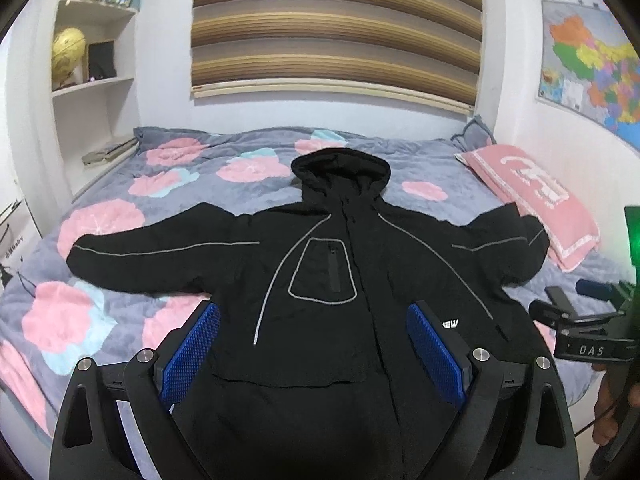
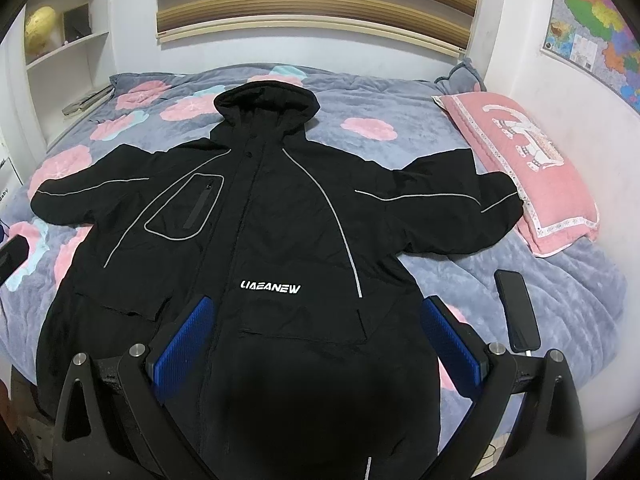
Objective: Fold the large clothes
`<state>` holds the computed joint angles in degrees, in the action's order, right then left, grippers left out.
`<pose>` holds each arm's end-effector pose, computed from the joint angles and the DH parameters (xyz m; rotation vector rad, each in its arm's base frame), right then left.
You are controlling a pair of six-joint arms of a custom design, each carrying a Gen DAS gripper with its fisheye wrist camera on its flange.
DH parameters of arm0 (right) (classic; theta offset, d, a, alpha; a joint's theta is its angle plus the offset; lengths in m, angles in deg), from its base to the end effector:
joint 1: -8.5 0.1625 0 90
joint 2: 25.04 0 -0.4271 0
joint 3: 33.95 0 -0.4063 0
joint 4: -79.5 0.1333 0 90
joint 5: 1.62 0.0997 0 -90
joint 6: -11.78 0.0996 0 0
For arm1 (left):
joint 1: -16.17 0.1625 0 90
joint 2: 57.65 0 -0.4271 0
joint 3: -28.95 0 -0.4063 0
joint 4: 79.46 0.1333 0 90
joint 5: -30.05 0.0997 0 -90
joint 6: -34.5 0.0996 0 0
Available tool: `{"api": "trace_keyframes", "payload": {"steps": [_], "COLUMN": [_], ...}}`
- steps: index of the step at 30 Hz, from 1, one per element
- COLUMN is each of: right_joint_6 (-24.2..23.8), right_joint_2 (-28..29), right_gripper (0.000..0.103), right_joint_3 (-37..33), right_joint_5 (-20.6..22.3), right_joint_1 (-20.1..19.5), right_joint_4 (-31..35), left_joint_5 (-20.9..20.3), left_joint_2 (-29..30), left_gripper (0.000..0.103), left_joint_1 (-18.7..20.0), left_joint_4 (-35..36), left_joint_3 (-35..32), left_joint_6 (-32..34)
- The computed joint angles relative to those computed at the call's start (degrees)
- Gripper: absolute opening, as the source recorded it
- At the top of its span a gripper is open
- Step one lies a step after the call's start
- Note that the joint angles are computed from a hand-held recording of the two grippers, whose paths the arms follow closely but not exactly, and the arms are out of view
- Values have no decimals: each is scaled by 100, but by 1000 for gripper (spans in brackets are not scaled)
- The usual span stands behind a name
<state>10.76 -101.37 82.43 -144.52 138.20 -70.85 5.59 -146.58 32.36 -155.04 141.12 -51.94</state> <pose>0.3776 -0.3705 0.2943 0.6003 -2.1989 0.7576 -0.3553 -0.3364 0.3356 0.2225 2.0935 -1.1838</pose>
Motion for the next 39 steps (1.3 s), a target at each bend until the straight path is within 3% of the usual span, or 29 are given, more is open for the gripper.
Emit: {"api": "trace_keyframes", "payload": {"steps": [10, 19, 24, 30, 34, 37, 39], "right_joint_6": [-40, 36, -79, -481, -1033, -1576, -1786], "right_joint_2": [-24, -145, -264, -561, -822, -1057, -1060], "right_gripper": [103, 103, 103, 103, 103, 103, 97], "right_joint_3": [27, 67, 167, 215, 200, 115, -149], "right_joint_5": [24, 180, 229, 335, 700, 1395, 1560], "right_joint_1": [36, 15, -83, -486, -1057, -1664, -2015], "right_joint_4": [-16, -163, -642, -1221, -1794, -2422, -2443], "left_joint_5": [221, 88, 184, 59, -154, -519, -747], "left_joint_2": [77, 77, 386, 1330, 2183, 2824, 3198], "left_gripper": [95, 95, 95, 95, 95, 95, 95], "left_joint_1": [-139, -21, 114, 453, 822, 1151, 1339], "left_joint_4": [840, 494, -1287, -3456, -4543, -5387, -5781], "left_joint_3": [-185, -169, -171, -484, -965, -1392, -1676], "left_joint_6": [-759, -591, 1129, 3200, 4375, 5203, 5573]}}
